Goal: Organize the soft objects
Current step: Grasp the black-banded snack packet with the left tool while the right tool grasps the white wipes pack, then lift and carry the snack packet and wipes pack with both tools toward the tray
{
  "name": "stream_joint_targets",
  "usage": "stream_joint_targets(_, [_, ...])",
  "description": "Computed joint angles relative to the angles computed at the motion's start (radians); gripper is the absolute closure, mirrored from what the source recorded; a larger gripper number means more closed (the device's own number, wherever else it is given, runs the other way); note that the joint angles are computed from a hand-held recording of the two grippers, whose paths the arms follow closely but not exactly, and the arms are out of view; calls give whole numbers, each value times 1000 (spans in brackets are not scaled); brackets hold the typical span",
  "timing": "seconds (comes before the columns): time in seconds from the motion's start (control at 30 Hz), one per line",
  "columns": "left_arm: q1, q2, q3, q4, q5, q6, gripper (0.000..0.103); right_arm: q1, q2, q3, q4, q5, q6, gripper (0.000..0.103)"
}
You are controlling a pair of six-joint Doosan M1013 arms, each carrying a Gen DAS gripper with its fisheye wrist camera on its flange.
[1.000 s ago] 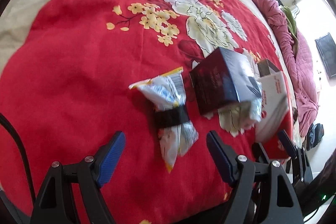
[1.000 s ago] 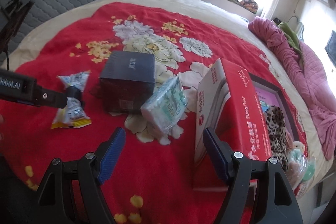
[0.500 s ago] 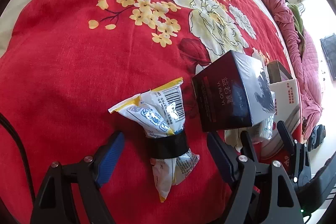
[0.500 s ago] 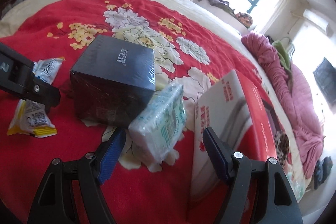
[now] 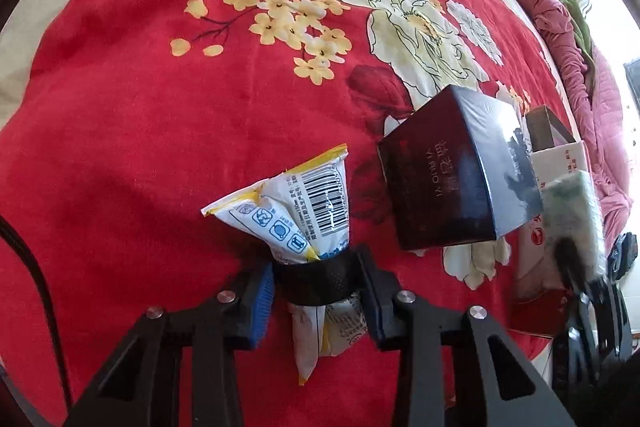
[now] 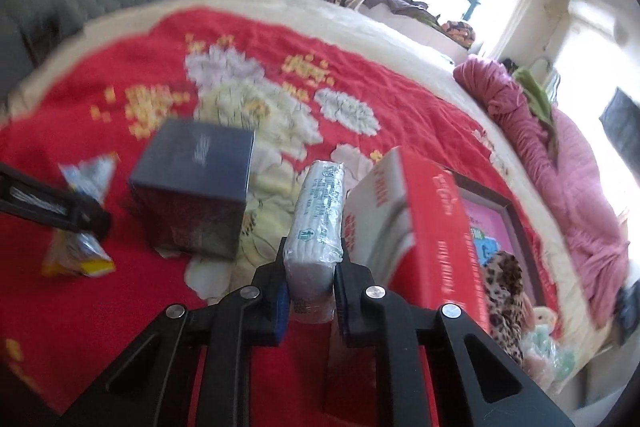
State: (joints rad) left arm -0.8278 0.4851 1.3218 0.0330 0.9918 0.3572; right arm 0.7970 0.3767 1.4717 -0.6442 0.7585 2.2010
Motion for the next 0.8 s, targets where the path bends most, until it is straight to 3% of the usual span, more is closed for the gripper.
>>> stream_joint_targets(0.13, [-17, -20, 6, 72, -23, -39, 65, -16, -43, 17, 68, -52, 23, 85])
stream_joint_targets(0.23, [-39, -26, -22, 153, 24, -59, 65, -19, -67, 21, 60, -65, 55, 85])
stream_joint_targets(0.33, [-60, -28, -69, 210, 81, -42, 65, -22, -93, 28, 40, -77, 85, 85])
stream_joint_targets(0.6, [-113, -18, -195, 323, 122, 14, 65, -40, -168, 72, -54, -70, 201, 85])
stream_joint_targets(0.8, [-144, 35, -331, 364, 164, 85, 65, -72, -228, 116, -95, -57, 270, 85])
